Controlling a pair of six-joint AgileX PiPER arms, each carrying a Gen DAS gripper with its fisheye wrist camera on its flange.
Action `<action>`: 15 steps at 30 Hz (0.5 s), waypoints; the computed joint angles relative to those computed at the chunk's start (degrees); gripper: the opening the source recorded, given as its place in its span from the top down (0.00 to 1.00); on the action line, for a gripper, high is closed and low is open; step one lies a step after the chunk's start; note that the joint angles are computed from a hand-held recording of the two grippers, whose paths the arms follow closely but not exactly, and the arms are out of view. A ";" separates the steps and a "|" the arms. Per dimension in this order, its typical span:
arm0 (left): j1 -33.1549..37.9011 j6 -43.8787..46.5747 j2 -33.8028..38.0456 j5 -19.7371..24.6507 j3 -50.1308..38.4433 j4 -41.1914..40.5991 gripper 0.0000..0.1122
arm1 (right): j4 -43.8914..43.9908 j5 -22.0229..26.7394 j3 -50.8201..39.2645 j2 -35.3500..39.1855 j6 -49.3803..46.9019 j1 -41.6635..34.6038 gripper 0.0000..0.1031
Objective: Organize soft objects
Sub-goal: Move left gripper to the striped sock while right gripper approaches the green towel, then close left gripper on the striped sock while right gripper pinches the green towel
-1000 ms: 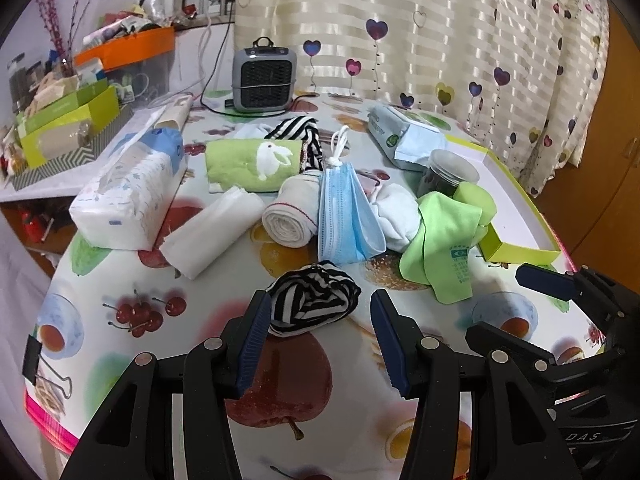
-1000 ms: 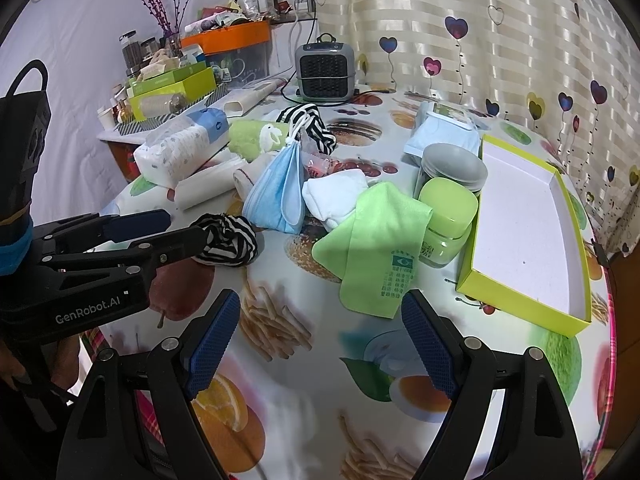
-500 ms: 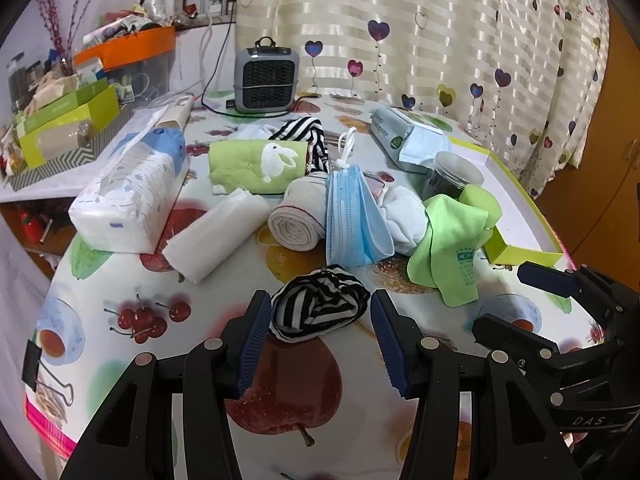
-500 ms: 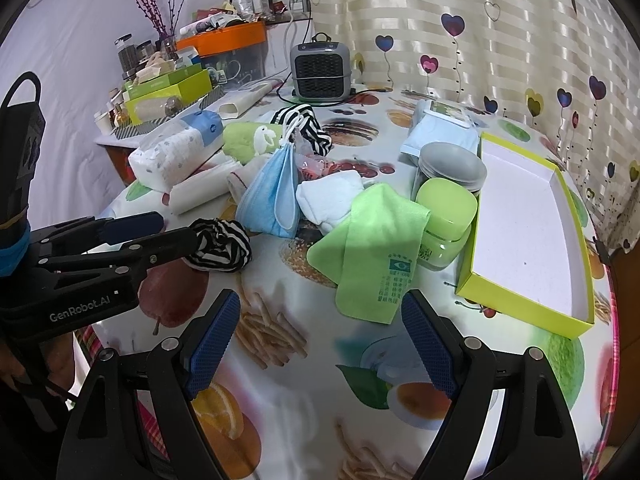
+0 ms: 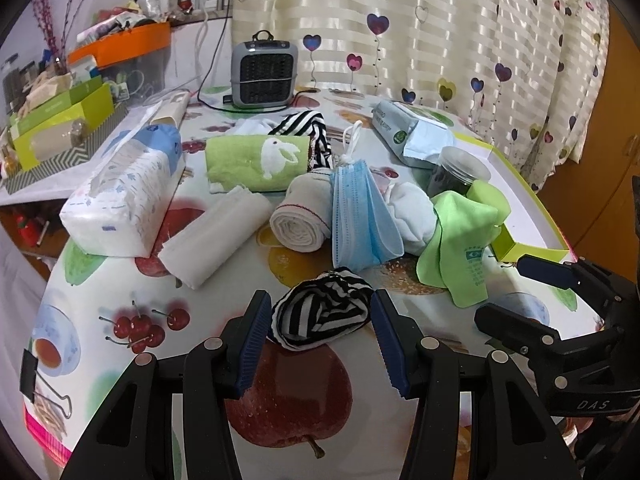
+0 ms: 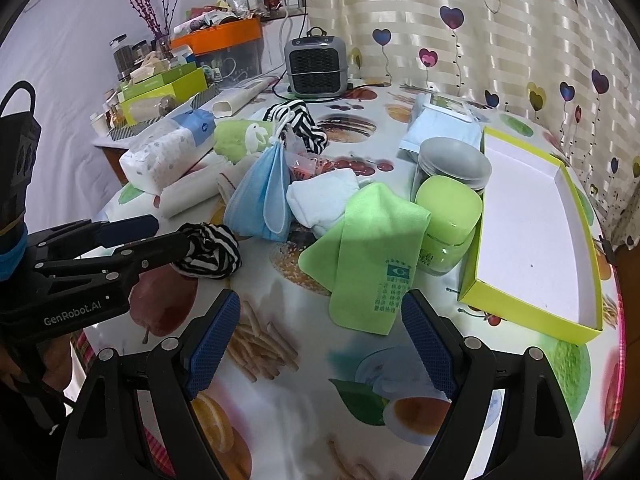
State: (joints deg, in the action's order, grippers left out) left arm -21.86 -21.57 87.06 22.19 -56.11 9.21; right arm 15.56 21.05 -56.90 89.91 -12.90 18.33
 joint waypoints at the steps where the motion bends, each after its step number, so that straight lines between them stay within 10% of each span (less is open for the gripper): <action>1: 0.02 0.09 0.22 -0.11 -0.01 -0.11 0.55 | 0.39 0.00 -0.22 0.28 -0.31 -0.13 0.19; 15: 0.67 3.16 3.22 -0.51 -1.22 -2.78 0.55 | 2.82 -0.02 -1.30 1.92 -2.61 -1.33 0.19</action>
State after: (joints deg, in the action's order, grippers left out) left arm -21.19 -18.41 90.28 21.68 -57.33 6.43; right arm 18.38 21.02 -58.20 91.83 -15.51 17.00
